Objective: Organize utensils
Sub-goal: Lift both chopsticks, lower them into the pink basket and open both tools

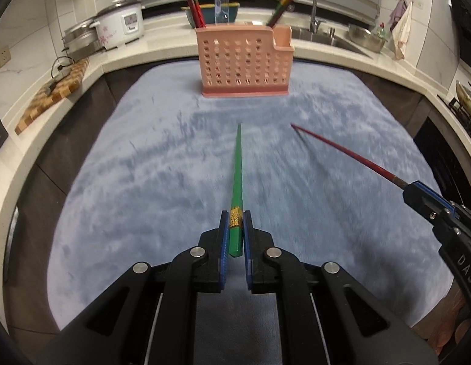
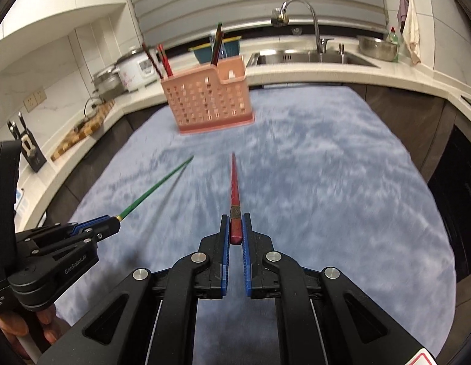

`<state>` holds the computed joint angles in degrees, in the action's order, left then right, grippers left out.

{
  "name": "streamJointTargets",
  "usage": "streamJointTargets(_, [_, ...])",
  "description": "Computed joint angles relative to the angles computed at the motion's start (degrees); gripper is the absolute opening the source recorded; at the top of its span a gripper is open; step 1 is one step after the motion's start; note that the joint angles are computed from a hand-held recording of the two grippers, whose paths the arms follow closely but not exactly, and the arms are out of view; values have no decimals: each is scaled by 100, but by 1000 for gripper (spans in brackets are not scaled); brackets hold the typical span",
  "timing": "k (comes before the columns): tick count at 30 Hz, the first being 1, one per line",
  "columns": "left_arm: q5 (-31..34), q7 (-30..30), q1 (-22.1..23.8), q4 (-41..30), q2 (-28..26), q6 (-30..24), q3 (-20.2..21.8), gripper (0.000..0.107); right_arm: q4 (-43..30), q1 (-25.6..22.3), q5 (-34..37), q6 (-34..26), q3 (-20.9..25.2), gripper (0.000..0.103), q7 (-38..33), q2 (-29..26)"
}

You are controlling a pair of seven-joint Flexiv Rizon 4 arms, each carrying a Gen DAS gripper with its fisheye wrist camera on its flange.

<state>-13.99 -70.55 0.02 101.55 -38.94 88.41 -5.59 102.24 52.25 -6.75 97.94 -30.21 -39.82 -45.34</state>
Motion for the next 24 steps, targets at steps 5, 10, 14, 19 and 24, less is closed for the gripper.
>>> streamJointTargets(5, [-89, 29, 190, -99, 91, 65, -194, 8, -80, 112, 81, 90, -295, 7, 14, 54])
streamJointTargets(10, [-213, 137, 426, -279, 137, 119, -475, 8, -299, 34, 159, 139, -399, 7, -40, 96])
streamJointTargets(14, [-319, 243, 575, -516, 102, 161, -678, 8, -569, -189, 190, 169, -281, 7, -54, 103])
streamJointTargets(19, [-438, 387, 743, -852, 13, 191, -933, 7, -959, -405, 168, 154, -226, 7, -54, 32])
streamJointTargets(24, [-522, 502, 750, -1348, -180, 136, -983, 7, -1377, -514, 57, 81, -283, 7, -22, -111])
